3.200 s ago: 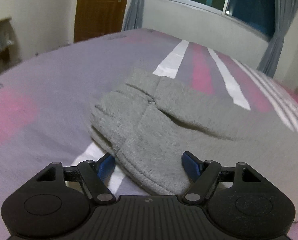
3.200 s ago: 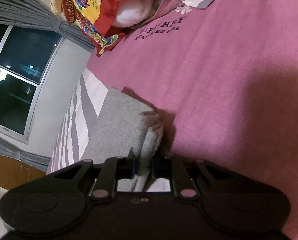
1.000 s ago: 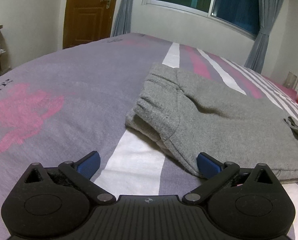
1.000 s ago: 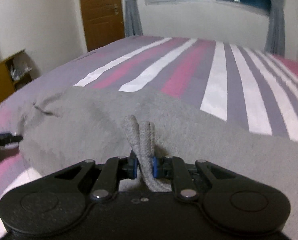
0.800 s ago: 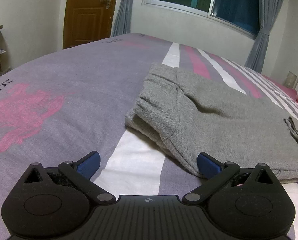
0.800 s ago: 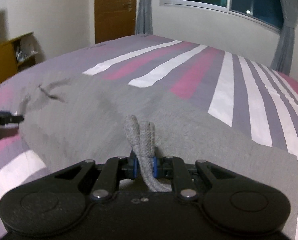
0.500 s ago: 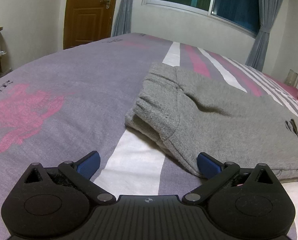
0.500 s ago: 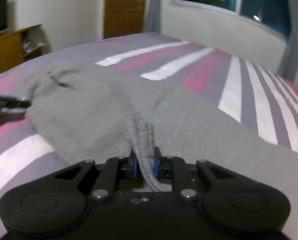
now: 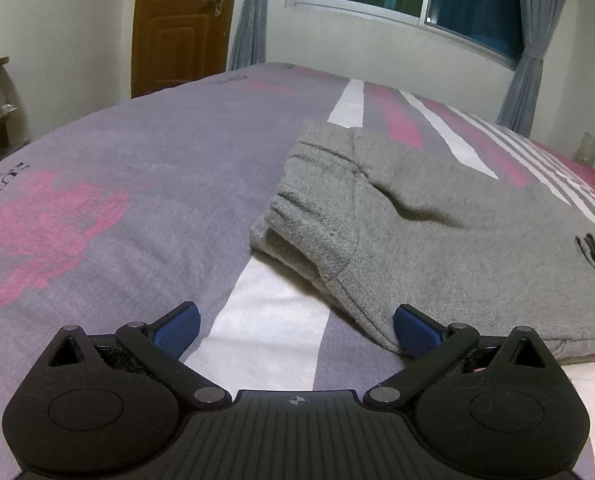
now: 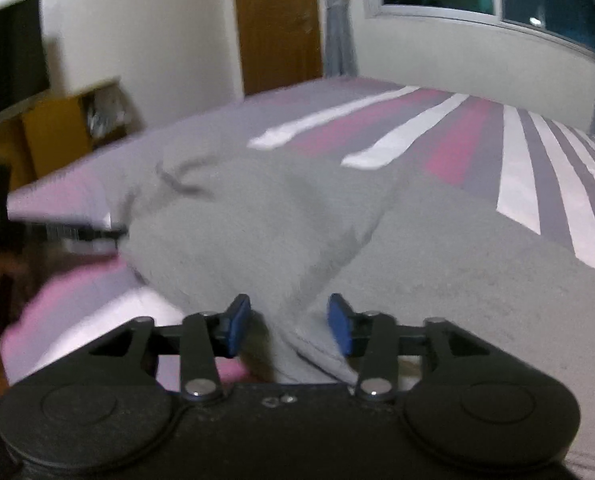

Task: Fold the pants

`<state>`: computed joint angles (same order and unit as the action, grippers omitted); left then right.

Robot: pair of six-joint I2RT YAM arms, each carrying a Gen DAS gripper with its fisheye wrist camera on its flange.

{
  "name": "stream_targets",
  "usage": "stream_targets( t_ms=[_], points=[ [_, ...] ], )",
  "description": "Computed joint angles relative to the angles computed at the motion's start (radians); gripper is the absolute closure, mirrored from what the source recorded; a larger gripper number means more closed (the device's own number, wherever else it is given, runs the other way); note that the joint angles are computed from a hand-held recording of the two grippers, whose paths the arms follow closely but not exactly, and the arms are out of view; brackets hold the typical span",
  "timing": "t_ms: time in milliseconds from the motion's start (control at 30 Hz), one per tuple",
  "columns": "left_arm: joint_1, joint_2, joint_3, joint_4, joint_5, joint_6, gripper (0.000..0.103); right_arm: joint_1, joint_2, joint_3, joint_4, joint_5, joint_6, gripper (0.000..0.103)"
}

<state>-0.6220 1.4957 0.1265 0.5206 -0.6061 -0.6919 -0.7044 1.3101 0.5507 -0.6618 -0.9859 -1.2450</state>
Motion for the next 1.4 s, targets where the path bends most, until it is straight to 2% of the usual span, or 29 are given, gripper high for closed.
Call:
stream_targets(
  t_ms=[100,200,267,300,333,400,500,600,800,933,1067,1167,1200,1267,1333,1400],
  points=[
    [-0.014,-0.001,0.007,-0.018,-0.017,-0.011,0.0,-0.091,0.032,0.072,-0.094,-0.057,-0.026,0.058],
    [-0.016,0.01,0.012,-0.013,-0.022,-0.011,0.0,-0.227,0.125,0.178,-0.168,-0.082,-0.096,0.04],
    [-0.016,0.014,0.012,-0.007,-0.021,-0.011,0.0,-0.31,0.205,0.249,-0.154,-0.096,-0.069,0.034],
    [-0.017,0.015,0.013,-0.008,-0.022,-0.012,0.0,-0.33,0.233,0.27,-0.116,-0.076,-0.038,0.027],
    [-0.017,0.014,0.015,-0.012,-0.02,-0.014,0.0,-0.33,0.257,0.29,-0.066,-0.019,0.003,0.024],
    [-0.018,0.016,0.018,-0.017,-0.02,-0.016,0.0,-0.327,0.298,0.32,-0.003,0.084,0.06,0.024],
    [-0.017,0.008,0.028,-0.043,-0.018,-0.02,0.0,-0.389,0.421,0.422,-0.1,0.043,0.013,0.025],
    [-0.01,0.004,0.035,-0.057,-0.011,-0.016,0.0,-0.407,0.435,0.411,-0.044,0.04,0.024,0.025],
    [-0.004,0.014,0.04,-0.048,-0.012,-0.008,0.0,-0.404,0.469,0.427,-0.047,0.045,0.007,0.024],
    [-0.008,0.023,0.037,-0.038,-0.016,-0.011,0.0,-0.409,0.462,0.382,0.023,0.024,0.014,0.021],
    [-0.012,0.026,0.036,-0.037,-0.016,-0.017,0.0,-0.443,0.462,0.331,0.062,-0.032,-0.043,0.019],
    [-0.013,0.028,0.036,-0.037,-0.017,-0.018,0.0,-0.474,0.448,0.315,0.046,-0.06,-0.097,0.018],
    [-0.01,0.027,0.037,-0.038,-0.015,-0.016,0.0,-0.506,0.439,0.301,0.061,-0.121,-0.099,0.018],
    [-0.012,0.03,0.035,-0.032,-0.016,-0.017,0.0,-0.508,0.446,0.319,0.057,-0.138,-0.076,0.017],
    [-0.014,0.028,0.037,-0.037,-0.019,-0.019,0.0,-0.491,0.409,0.264,0.198,-0.108,0.026,0.016],
    [-0.009,0.026,0.036,-0.036,-0.015,-0.014,0.0,-0.483,0.457,0.319,0.104,-0.106,-0.032,0.016]
  ],
)
